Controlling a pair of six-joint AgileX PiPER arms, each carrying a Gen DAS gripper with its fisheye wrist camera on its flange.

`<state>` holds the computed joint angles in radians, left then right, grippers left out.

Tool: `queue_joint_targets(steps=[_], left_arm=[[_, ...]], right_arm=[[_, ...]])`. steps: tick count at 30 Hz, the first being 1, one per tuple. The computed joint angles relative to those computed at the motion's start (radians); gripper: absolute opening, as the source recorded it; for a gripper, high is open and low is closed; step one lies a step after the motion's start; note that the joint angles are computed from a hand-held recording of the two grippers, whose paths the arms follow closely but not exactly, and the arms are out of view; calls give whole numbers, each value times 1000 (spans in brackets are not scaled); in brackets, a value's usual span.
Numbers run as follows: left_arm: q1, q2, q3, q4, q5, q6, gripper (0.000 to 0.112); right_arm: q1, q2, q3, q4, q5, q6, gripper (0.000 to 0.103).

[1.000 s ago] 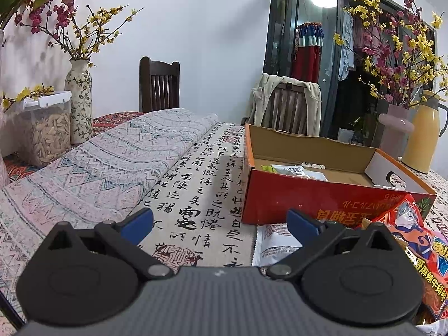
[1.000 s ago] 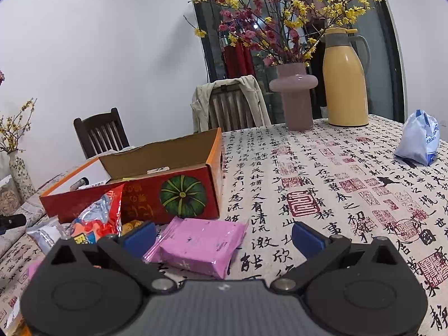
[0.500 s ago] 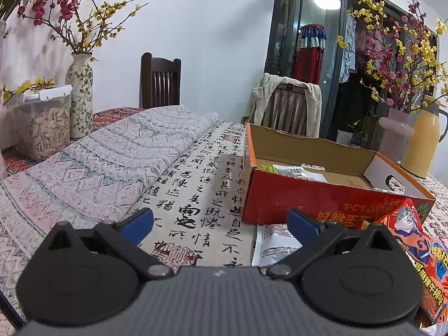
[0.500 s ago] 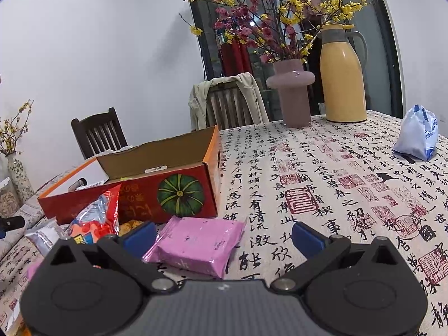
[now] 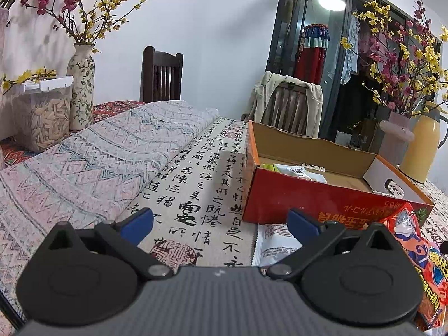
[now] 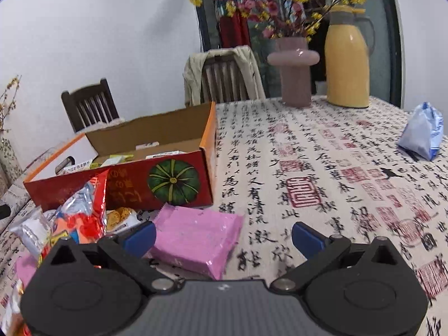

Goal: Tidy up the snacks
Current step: 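Lower the open right tool over the pink packet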

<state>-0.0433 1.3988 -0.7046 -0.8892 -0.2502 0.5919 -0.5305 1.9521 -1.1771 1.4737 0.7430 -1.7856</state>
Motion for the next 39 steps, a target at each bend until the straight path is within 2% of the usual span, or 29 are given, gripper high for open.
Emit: queue_joint_targets(steps=[8, 10, 17, 29, 35, 37, 39], left_arm=[[6, -2, 1, 28, 8, -32, 103], [9, -3, 4, 56, 10, -60, 103], [16, -7, 8, 110, 16, -116, 103], [17, -8, 9, 114, 16, -122, 103], [20, -12, 14, 136, 18, -146, 103], [20, -12, 14, 136, 18, -146, 103], [20, -11, 13, 134, 18, -145, 103]], right_arm=[[115, 26, -139, -281, -87, 312, 103], [131, 40, -170, -342, -86, 388, 103], [173, 57, -197, -456, -138, 512, 103], [189, 57, -180, -453, -177, 462, 103], [156, 73, -211, -467, -129, 435, 103], [136, 82, -219, -449, -114, 404, 101], [114, 90, -229, -430, -87, 364, 94]])
